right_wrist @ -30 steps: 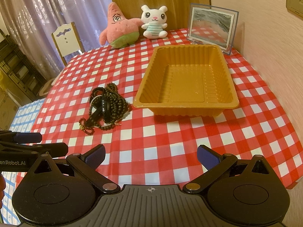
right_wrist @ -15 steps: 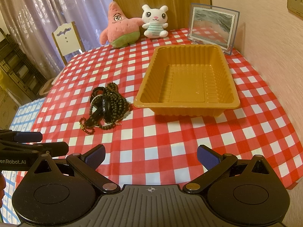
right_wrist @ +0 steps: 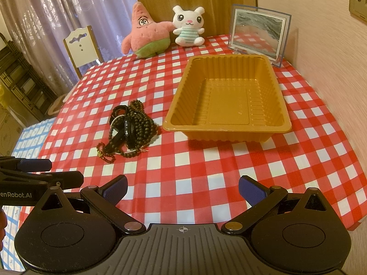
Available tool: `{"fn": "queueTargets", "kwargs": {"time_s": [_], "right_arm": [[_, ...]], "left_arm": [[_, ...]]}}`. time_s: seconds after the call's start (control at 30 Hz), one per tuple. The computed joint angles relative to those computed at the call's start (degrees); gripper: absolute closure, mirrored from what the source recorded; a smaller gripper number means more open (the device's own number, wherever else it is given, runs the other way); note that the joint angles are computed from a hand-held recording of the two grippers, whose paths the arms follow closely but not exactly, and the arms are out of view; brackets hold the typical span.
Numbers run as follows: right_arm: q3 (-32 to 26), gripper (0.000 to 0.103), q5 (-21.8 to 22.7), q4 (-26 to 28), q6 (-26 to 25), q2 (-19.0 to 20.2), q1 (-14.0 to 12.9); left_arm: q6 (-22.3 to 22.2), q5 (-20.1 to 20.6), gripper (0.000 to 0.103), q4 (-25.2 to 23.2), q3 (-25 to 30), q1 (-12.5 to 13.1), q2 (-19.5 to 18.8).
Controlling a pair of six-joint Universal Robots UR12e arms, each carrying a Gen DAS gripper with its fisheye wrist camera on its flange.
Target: Organize jewelry
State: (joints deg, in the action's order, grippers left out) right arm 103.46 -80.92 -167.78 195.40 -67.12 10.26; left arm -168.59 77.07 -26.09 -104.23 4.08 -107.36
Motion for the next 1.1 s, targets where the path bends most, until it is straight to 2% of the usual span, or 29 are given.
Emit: {"fn": "queueTargets", "kwargs": {"time_s": [0.83, 1.0, 1.1], "right_arm": [[-0.2, 0.000, 0.1, 0.2, 0.4, 0.0, -0.2], [0.3, 0.001, -2.4, -3.2, 3.5, 0.7, -0.4], [1.1, 0.003, -4.1, -7.0, 4.0, 1.3, -1.1]], "left_arm": [[-0.2, 0.0, 0.016, -0.5, 0.3, 0.2, -0.2], [-0.4, 0.6, 0.016, 0.5, 1.4, 0.1, -1.7], [0.0, 0.4, 0.016, 2.2, 1.6, 0.2, -2.6]]}}
